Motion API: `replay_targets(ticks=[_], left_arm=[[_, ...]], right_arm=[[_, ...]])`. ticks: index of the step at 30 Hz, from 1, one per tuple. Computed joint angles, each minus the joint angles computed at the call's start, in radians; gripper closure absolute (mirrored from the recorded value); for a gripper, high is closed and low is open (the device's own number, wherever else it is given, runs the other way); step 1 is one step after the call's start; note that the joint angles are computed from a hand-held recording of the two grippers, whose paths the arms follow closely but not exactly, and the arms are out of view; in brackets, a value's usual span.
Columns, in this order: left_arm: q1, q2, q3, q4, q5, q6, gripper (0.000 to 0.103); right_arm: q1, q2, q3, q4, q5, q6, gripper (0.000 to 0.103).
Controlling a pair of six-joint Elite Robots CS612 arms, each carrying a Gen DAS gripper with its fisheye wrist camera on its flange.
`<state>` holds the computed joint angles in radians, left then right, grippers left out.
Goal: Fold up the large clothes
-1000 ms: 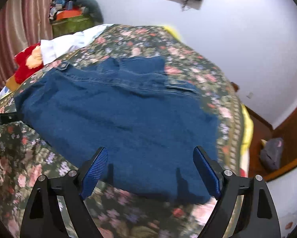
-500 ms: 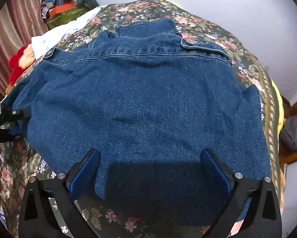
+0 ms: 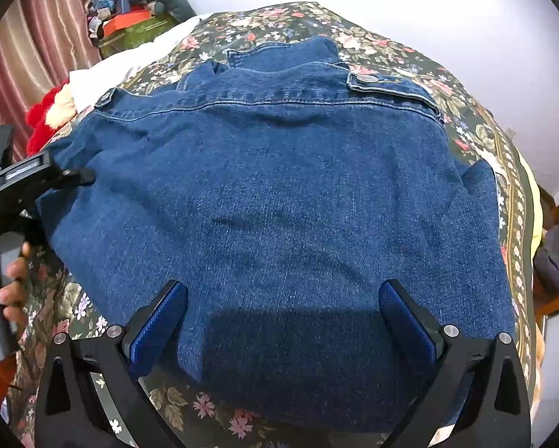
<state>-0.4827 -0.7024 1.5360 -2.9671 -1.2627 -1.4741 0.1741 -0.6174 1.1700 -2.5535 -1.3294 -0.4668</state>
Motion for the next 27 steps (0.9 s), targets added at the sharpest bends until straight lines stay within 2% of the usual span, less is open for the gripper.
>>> replay_targets(ticks=[3,5,7,9,11,14,18,21,23,25,27], left_arm=[[-0.009,-0.009,-0.034,0.147,0.073,0.001,0.035],[-0.017,-0.020,-0.056,0.230,0.120,0.075,0.058],[-0.032,-0.035,-0.065,0.264,0.183,0.192,0.063],[-0.044,-0.048,-0.060,0.260,0.228,0.254,0.066],[-0.057,-0.071,-0.034,0.209,0.269,0.315,0.067],[-0.072,-0.104,0.007,0.125,0.307,0.366,0.067],[-0.087,-0.139,0.053,0.061,0.341,0.392,0.067],[-0.095,-0.143,0.047,0.080,0.387,0.434,0.067],[-0.094,-0.144,0.050,0.100,0.400,0.445,0.068],[-0.087,-0.143,0.052,0.121,0.381,0.427,0.068],[-0.083,-0.138,0.051,0.148,0.364,0.407,0.068]], right_arm=[[-0.001,-0.003,-0.001,0.014,0.001,-0.002,0.000],[-0.001,-0.005,-0.005,0.032,0.000,-0.005,0.000],[-0.003,-0.011,-0.006,0.056,0.000,-0.005,0.000],[-0.004,-0.014,-0.012,0.081,0.002,0.004,0.000],[-0.006,-0.018,-0.024,0.117,0.012,0.025,0.000],[-0.010,-0.029,-0.028,0.138,0.118,0.056,0.000],[0.019,-0.025,-0.036,0.122,0.161,0.056,0.000],[0.052,-0.011,-0.039,0.104,0.124,0.028,0.000],[0.066,0.002,-0.049,0.136,0.114,0.005,0.000],[0.075,0.014,-0.054,0.156,0.100,-0.006,0.000],[0.089,0.018,-0.045,0.125,0.053,-0.036,0.000]])
